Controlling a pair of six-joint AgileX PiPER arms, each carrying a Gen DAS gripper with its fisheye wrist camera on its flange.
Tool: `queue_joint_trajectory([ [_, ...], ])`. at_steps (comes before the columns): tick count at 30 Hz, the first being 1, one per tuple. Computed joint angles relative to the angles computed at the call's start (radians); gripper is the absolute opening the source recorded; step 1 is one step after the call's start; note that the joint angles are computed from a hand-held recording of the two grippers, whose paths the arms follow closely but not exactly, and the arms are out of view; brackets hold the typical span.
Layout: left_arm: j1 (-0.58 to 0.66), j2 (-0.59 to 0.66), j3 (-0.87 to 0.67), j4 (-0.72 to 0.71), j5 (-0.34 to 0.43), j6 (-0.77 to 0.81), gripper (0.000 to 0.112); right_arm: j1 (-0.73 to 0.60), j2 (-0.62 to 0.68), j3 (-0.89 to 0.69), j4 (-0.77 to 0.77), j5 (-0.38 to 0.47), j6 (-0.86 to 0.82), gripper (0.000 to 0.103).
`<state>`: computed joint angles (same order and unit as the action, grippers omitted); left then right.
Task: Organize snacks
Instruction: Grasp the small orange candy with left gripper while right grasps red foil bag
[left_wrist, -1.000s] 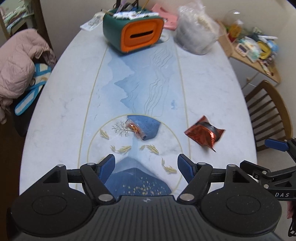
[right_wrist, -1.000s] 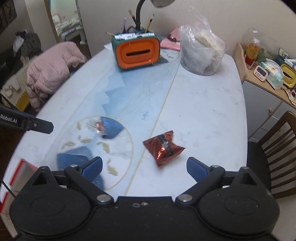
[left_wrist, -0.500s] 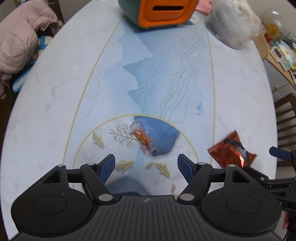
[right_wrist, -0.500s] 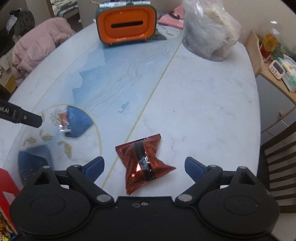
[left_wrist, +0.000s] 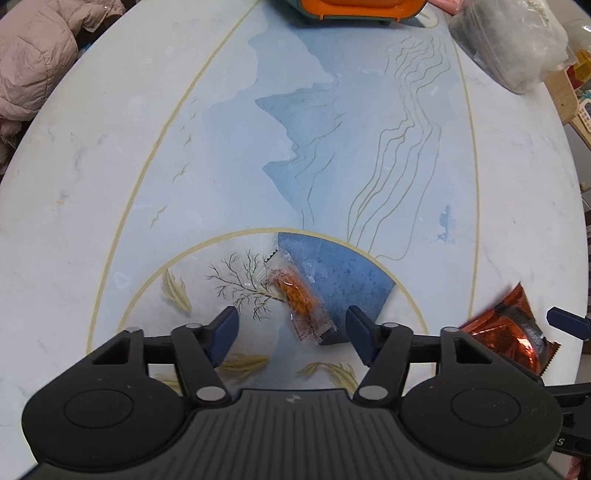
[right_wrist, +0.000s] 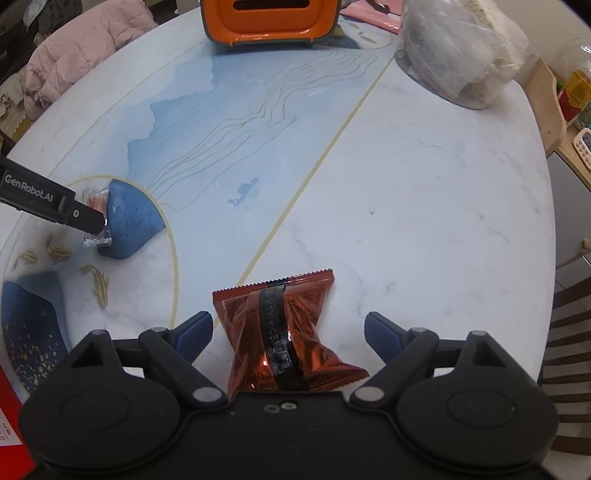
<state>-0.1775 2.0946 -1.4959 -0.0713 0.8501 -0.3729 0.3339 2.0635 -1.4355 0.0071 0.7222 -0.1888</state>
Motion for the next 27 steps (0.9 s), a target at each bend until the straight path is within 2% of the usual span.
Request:
queue_joint_trajectory([
  [7,-0.008,0.007,0.016,0.010,-0.032,-0.019,0.054,0.008,0.021,0.012,-0.014,-0.012,0.000,0.081],
  [9,-0.009,0.007,0.015,0.018,-0.036,-0.026,0.051,0.009,0.021,0.017,-0.011,-0.016,-0.001,0.075],
  [16,-0.003,0.005,0.011,0.030,-0.038,-0.036,0.019,0.013,0.012,0.037,-0.002,-0.031,0.021,0.055],
  [21,0.005,-0.011,0.038,0.038,-0.067,-0.031,0.015,0.022,-0.017,0.086,-0.010,-0.070,0.050,0.048],
  [27,0.022,-0.063,0.081,0.022,-0.082,-0.004,0.009,0.020,-0.076,0.142,0.024,-0.080,0.064,0.045],
])
